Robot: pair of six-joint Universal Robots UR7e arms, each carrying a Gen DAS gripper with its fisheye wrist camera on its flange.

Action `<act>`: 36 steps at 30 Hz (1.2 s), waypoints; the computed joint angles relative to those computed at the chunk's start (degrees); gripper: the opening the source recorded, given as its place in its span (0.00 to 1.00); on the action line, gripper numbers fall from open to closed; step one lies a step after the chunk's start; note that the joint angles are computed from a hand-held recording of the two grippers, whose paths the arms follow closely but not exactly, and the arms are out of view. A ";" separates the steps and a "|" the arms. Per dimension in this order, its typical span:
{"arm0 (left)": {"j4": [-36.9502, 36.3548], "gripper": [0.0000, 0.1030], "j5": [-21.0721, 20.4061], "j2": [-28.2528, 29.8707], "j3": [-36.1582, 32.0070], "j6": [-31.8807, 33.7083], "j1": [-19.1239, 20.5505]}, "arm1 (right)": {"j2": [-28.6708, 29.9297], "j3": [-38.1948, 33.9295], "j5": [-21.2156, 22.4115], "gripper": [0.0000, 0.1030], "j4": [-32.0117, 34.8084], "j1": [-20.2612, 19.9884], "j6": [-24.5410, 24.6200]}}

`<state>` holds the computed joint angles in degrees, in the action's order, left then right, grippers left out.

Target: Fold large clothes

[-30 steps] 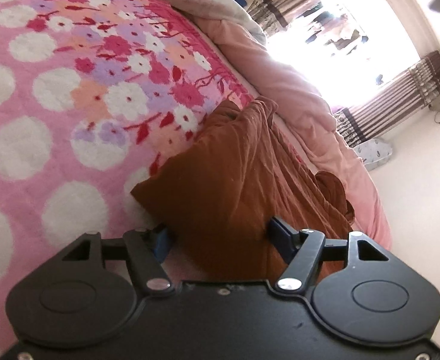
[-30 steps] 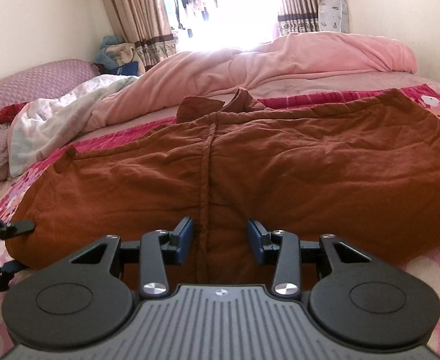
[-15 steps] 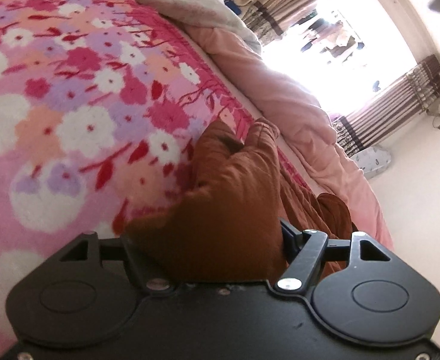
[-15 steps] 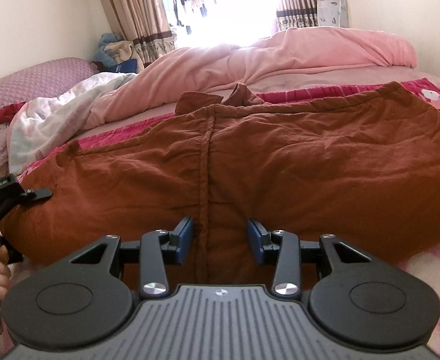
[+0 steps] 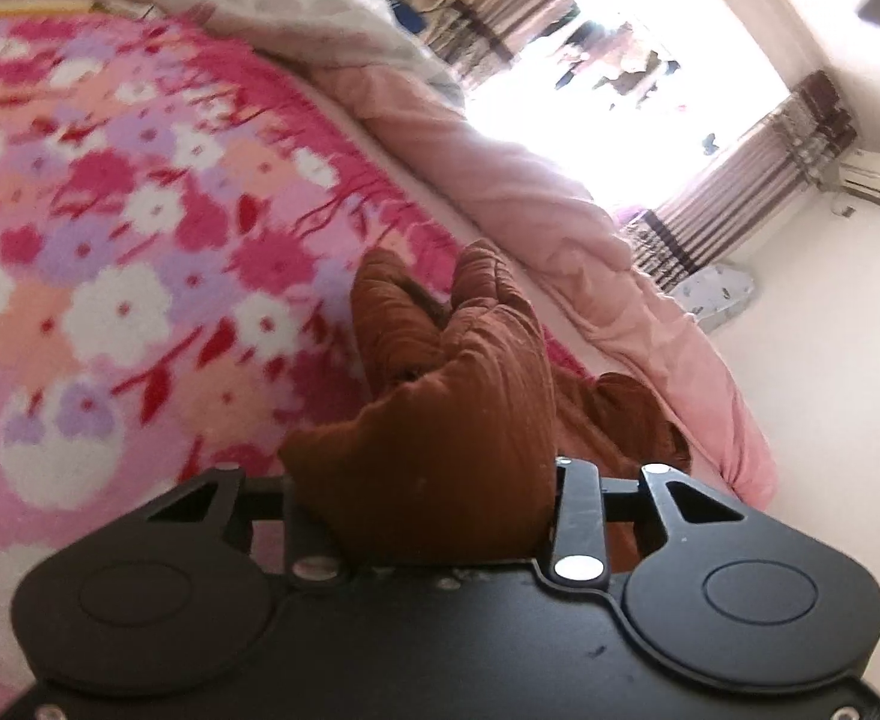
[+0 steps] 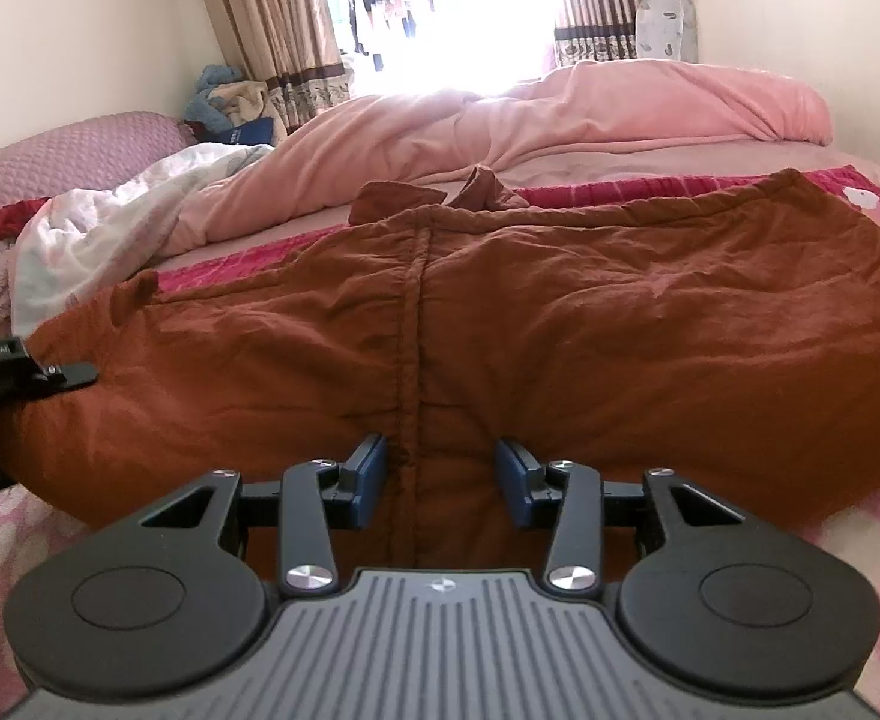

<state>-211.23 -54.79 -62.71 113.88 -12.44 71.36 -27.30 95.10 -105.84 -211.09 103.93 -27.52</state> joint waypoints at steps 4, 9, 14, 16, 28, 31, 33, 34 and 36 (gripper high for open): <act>-0.39 0.35 1.04 -0.30 -0.55 2.93 -2.18 | -1.67 2.19 2.79 0.47 -4.54 -0.92 1.92; 0.03 0.31 -0.63 -0.25 -1.60 4.15 -4.95 | -2.55 2.39 -3.29 0.47 -12.85 -1.28 -0.48; 2.82 0.29 -3.51 2.00 -5.33 5.59 -9.01 | -6.41 5.00 -4.16 0.47 -11.81 -4.54 5.03; 4.52 0.29 -4.15 4.28 -8.12 7.11 -10.96 | -7.75 6.57 -3.92 0.47 -13.02 -5.82 6.04; 22.00 0.34 -12.31 27.06 -32.53 5.76 -15.26 | -14.99 14.08 -0.76 0.47 -18.64 -11.40 7.75; 34.66 0.64 -10.84 33.69 -40.87 4.98 -14.57 | -16.61 15.57 -1.15 0.47 -19.03 -12.46 7.54; 41.91 0.67 -11.35 36.33 -44.96 6.12 -14.04 | -17.79 16.63 -1.28 0.47 -18.73 -13.15 7.29; 41.99 0.68 -11.19 36.91 -45.57 7.28 -14.08 | -18.26 17.13 -1.22 0.47 -18.82 -13.44 7.16; 41.90 0.68 -13.14 35.85 -45.28 7.89 -14.06 | -19.23 18.19 -0.27 0.47 -18.84 -14.04 7.54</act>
<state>-169.34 -67.93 -26.86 68.60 -4.55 57.30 -46.53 113.29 -106.11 -229.93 89.89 -19.98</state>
